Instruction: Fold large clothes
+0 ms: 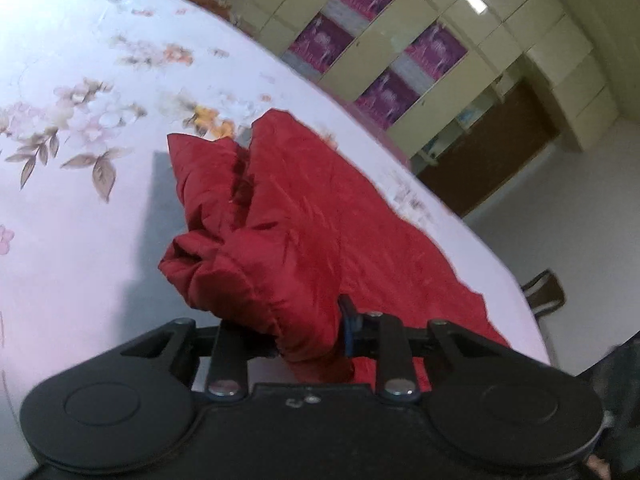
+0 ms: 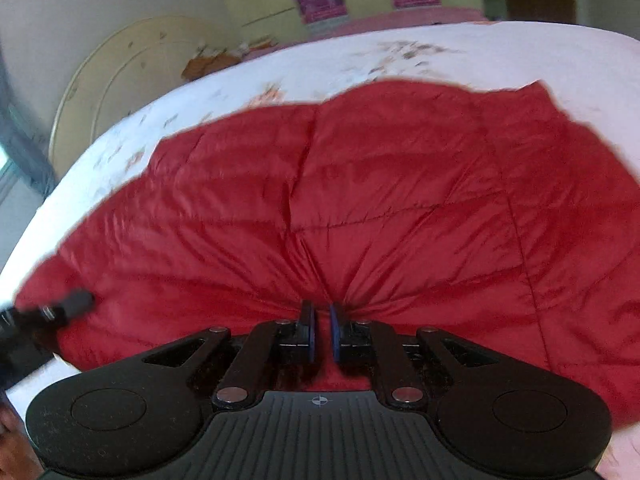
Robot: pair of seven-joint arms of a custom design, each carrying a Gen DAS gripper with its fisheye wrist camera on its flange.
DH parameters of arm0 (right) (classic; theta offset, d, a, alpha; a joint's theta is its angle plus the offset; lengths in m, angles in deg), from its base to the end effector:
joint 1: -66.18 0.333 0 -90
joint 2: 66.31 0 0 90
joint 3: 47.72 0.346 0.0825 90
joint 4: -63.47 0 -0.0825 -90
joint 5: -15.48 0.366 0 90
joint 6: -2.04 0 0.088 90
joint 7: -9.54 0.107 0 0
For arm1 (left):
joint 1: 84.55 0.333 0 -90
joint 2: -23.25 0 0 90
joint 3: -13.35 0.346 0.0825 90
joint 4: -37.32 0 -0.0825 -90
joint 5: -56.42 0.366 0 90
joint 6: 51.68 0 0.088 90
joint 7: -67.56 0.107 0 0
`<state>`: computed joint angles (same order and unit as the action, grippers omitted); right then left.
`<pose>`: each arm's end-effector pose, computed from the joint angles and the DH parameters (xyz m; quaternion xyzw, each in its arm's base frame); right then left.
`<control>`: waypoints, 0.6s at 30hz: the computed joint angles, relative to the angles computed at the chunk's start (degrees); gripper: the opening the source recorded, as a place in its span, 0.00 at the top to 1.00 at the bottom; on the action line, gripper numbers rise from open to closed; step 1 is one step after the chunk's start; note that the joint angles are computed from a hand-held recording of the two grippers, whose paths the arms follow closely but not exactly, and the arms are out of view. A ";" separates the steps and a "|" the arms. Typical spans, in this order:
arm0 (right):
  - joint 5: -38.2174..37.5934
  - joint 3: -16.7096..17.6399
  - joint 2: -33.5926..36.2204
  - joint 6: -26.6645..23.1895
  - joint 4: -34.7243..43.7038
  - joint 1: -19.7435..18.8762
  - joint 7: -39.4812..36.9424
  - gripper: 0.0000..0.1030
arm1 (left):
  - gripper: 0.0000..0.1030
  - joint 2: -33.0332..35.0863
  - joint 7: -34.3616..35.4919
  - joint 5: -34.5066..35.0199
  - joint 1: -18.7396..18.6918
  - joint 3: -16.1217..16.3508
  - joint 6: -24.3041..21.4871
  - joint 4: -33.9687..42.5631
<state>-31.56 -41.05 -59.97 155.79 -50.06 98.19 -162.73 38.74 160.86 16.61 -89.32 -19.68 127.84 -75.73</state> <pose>0.4605 0.3948 0.5093 -0.5129 0.7699 -0.1400 0.3530 0.5507 -0.3146 0.4829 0.6502 -0.6091 0.4540 0.0018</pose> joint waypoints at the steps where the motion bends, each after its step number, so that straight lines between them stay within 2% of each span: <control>1: -0.67 0.08 -0.82 -0.60 -0.08 0.31 0.58 0.91 | 0.75 0.24 0.26 -0.50 0.71 -0.47 -0.74 0.16; 3: -0.17 0.65 -1.64 -1.16 0.01 0.35 0.03 0.91 | 0.75 0.57 2.34 -2.75 2.51 -2.28 -1.39 0.42; 6: 5.09 1.46 -1.56 0.97 -1.13 -0.43 -2.51 0.91 | 0.75 0.43 4.84 -3.75 2.33 -2.02 -2.30 0.80; 8: 9.68 1.57 -0.26 2.79 -1.64 -0.84 -4.32 0.91 | 0.75 -0.39 5.45 -3.26 0.88 -0.65 -2.94 0.86; 13: 8.18 -0.11 0.24 4.46 -2.46 -0.06 0.64 0.91 | 0.75 -1.24 1.71 6.07 -6.31 7.17 -4.59 2.04; 16: 5.52 -0.50 0.61 3.16 -1.89 0.77 2.55 0.91 | 0.75 -1.19 0.69 9.74 -7.65 8.65 -4.92 2.48; 18: 4.00 -0.60 0.85 2.59 -1.63 1.27 4.20 0.91 | 0.75 -1.04 0.67 10.11 -7.28 8.24 -5.28 2.82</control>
<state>-27.56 -41.65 -59.12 158.38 -51.69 99.46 -158.54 37.70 161.53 26.72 -96.61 -11.43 122.56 -72.91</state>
